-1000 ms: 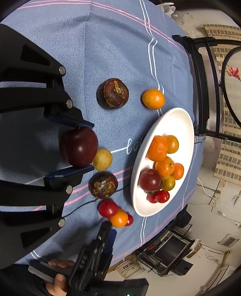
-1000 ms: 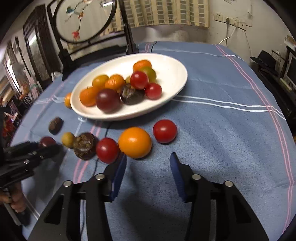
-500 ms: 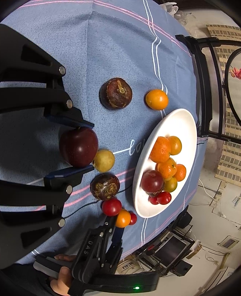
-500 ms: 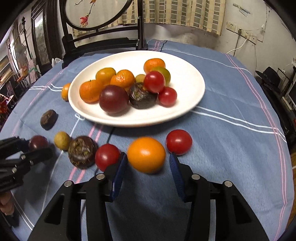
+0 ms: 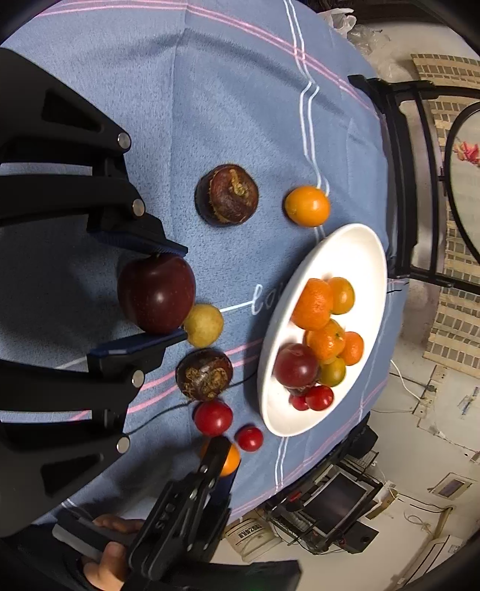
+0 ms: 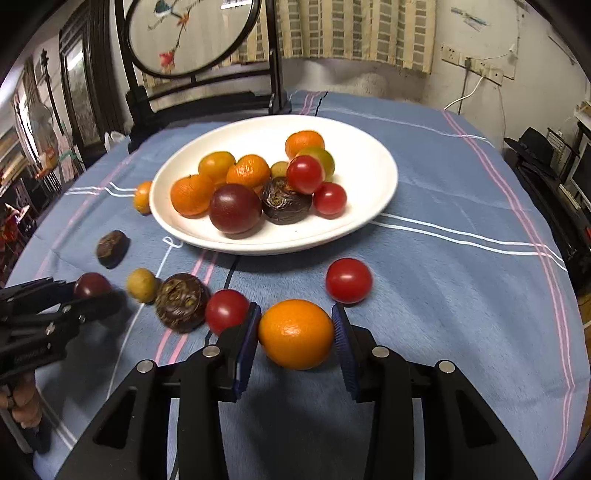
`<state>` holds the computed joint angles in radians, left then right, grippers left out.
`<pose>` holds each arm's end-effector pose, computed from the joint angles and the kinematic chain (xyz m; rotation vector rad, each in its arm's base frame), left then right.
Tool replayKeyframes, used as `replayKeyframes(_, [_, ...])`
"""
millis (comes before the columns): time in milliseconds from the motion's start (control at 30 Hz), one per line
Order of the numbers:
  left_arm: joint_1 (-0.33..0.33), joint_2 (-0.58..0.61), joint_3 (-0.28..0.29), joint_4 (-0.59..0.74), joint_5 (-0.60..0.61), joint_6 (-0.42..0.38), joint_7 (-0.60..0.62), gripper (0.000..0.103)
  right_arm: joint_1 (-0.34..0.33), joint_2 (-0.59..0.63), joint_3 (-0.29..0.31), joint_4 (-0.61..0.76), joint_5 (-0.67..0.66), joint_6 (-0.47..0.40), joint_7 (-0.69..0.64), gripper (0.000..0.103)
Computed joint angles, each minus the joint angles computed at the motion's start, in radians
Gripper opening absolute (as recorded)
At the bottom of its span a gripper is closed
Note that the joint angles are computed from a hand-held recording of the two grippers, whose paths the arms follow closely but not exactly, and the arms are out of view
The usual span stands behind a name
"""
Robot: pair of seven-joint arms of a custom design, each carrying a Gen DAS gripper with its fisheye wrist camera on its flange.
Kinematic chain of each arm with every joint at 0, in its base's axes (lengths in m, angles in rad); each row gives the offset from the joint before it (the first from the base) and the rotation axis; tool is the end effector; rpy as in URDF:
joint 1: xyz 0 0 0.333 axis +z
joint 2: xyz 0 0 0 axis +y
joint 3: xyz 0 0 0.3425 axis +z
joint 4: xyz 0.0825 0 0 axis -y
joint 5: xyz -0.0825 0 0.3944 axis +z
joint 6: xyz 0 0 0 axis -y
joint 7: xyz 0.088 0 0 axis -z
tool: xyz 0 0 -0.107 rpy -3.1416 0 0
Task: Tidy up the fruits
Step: 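Grasp the dark red plum with the left tool while the right tool grasps an orange tomato, then carry both fruits to the white plate and open both tools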
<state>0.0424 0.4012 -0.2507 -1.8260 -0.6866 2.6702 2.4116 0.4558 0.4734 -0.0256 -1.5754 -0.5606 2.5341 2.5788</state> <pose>0.6853 -0.1070 0.3822 -1.5108 2.4216 -0.9731 0.6729 0.3190 0.4370 -1.6812 2.0255 -0.6314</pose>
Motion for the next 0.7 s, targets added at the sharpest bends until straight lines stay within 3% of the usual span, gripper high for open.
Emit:
replayKeyframes(133, [0.012, -0.036, -0.016, -0.023, -0.038, 0.009, 0.037, 0.039, 0.017, -0.072, -0.021, -0.083, -0.066, 0.051, 0.067, 0.04])
replayKeyframes(333, [-0.01, -0.061, -0.004, 0.003, -0.031, -0.026, 0.052, 0.039, 0.01, -0.114, -0.018, -0.095, -0.151, 0.1, 0.1, 0.04])
replayKeyframes(567, [-0.062, -0.005, 0.016, 0.138, 0.052, -0.019, -0.023, 0.039, -0.006, -0.046, -0.014, 0.04, -0.156, 0.107, 0.028, 0.04])
replayKeyframes(700, [-0.11, 0.089, 0.044, 0.277, 0.166, -0.028, -0.149, 0.039, -0.022, 0.032, -0.017, 0.152, -0.099, 0.114, -0.044, 0.04])
